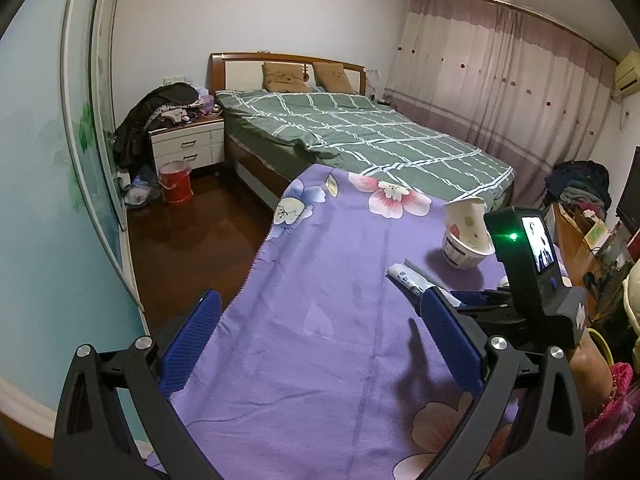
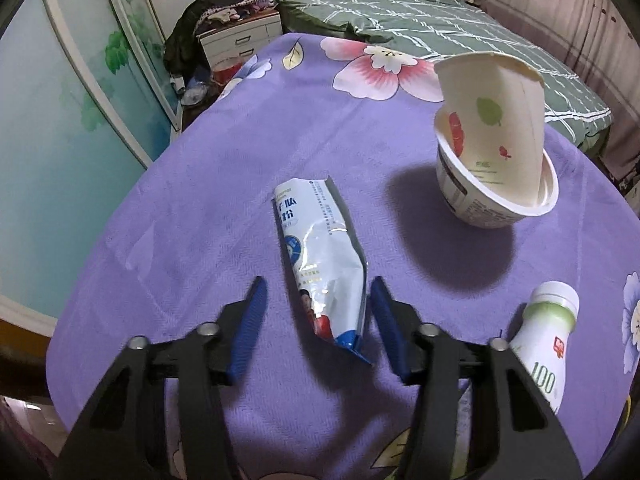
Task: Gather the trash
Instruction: 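Reach the right tool to the white squeezed packet and close on it, then carry the white packet over the yellow bin and open the right tool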
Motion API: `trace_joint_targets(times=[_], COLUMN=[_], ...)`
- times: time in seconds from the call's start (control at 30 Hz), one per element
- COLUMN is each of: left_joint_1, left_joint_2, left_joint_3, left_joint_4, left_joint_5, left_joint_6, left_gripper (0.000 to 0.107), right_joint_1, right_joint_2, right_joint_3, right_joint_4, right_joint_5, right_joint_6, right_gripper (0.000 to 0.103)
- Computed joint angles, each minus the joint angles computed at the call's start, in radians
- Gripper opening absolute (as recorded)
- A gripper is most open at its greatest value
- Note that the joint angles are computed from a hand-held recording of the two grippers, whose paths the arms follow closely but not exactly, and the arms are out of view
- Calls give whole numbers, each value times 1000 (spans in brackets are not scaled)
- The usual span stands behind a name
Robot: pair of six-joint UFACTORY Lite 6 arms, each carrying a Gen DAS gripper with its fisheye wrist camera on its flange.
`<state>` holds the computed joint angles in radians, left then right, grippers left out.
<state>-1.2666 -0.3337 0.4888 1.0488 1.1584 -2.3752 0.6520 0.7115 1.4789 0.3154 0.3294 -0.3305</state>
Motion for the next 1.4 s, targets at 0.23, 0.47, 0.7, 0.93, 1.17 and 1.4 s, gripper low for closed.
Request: trace_joint_targets(times=[0.23,0.47,0.7,0.93,1.17,1.4], left_joint_1=[17,16,21,65,104,137], left_joint_2=[34,66,143,283,455,626], left_joint_3=[16,47,109,235,410,616], left_joint_4=[17,23,48,102,151,157], left_joint_5=[-23,-24,-60,-141,-224,-290], left_joint_6=[-3,4,15,53,113,215], left_gripper=[98,98,98,98,98,98], right_joint_1=[-13,-83,-267,-682,-1168,-1477], right_joint_2=[-54,-279,-567,-771,-749,-485], right_joint_3=[-88,-307,-589,-781,-767,-593], right_joint_4=[138,512,860,959,926,958], right_joint_5=[-51,-69,-22,156,307,269], right_joint_6=[-134,-521,-930,-1159,-1320,-1441], right_gripper=[32,32,32,32,33,33])
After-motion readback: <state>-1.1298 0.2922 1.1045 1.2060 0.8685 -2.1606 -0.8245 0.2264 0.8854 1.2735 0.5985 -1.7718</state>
